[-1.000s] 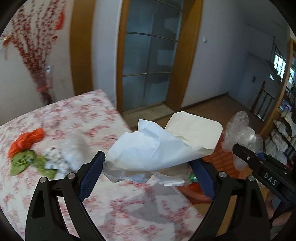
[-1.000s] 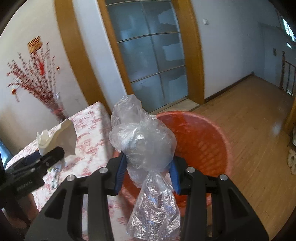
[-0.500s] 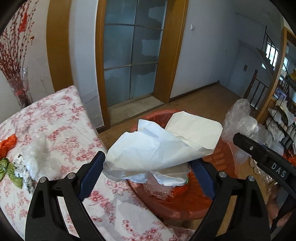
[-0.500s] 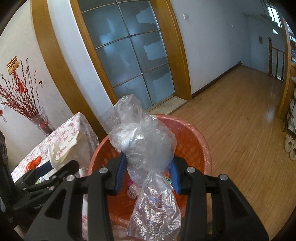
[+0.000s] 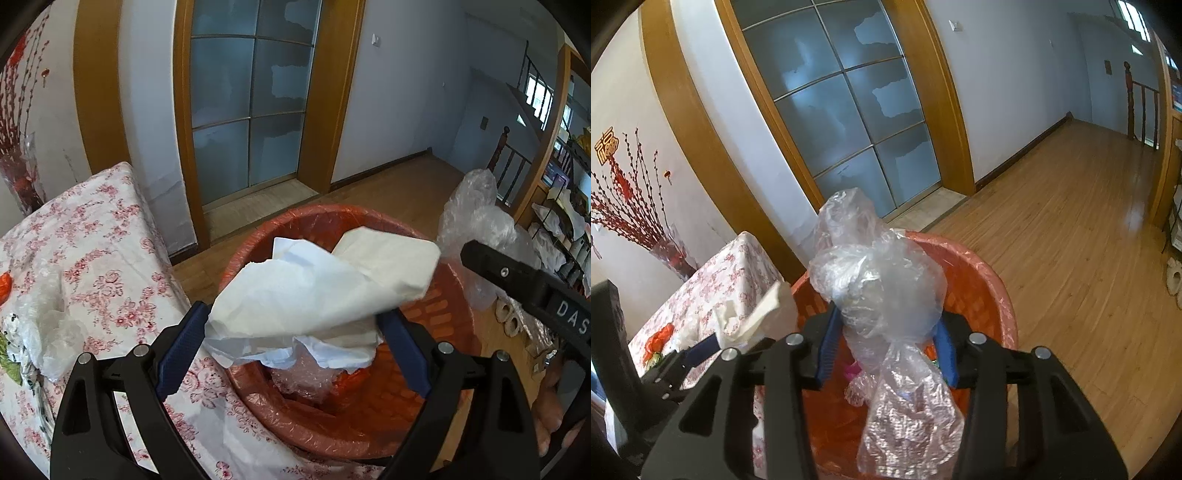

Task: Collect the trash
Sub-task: 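Open both tools to drop the clear bag and white paper in, then move both open tools back over the bed toward the dotted and green bags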

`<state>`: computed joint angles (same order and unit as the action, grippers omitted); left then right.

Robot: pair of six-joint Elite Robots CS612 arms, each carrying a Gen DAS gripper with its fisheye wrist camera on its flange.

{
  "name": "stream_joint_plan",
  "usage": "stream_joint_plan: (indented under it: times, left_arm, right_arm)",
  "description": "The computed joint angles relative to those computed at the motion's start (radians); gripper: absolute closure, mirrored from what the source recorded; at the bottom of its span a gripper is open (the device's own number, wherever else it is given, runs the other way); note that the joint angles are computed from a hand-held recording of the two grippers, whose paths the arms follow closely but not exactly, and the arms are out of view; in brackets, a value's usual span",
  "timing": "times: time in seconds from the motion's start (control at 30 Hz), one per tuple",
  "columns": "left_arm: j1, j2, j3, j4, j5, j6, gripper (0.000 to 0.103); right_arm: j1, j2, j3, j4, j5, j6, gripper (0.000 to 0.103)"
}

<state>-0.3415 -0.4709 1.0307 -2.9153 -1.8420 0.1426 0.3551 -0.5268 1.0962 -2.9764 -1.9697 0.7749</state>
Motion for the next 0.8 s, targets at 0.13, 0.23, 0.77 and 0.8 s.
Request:
stream_joint_plan:
  times: [0.13, 0.23, 0.77, 0.8]
  left_arm:
    - [-0.003, 0.003, -0.002, 0.014, 0.007, 0.005, 0.012]
    - [-0.004, 0.005, -0.004, 0.03, 0.016, 0.007, 0.012]
    - [0.035, -0.016, 0.034, -0.007, 0.096, -0.027, 0.011]
    - [0.04, -0.02, 0.041, -0.014, 0.103, -0.03, 0.011]
  right_arm:
    - [-0.008, 0.001, 0.003, -0.008, 0.019, 0.016, 0.049]
    - [-0.011, -0.002, 0.012, -0.024, 0.032, 0.033, 0.037]
    - [0.009, -0.016, 0.025, 0.022, -0.03, 0.018, 0.025]
    - [0.011, -0.017, 0.025, 0.024, -0.032, 0.014, 0.025]
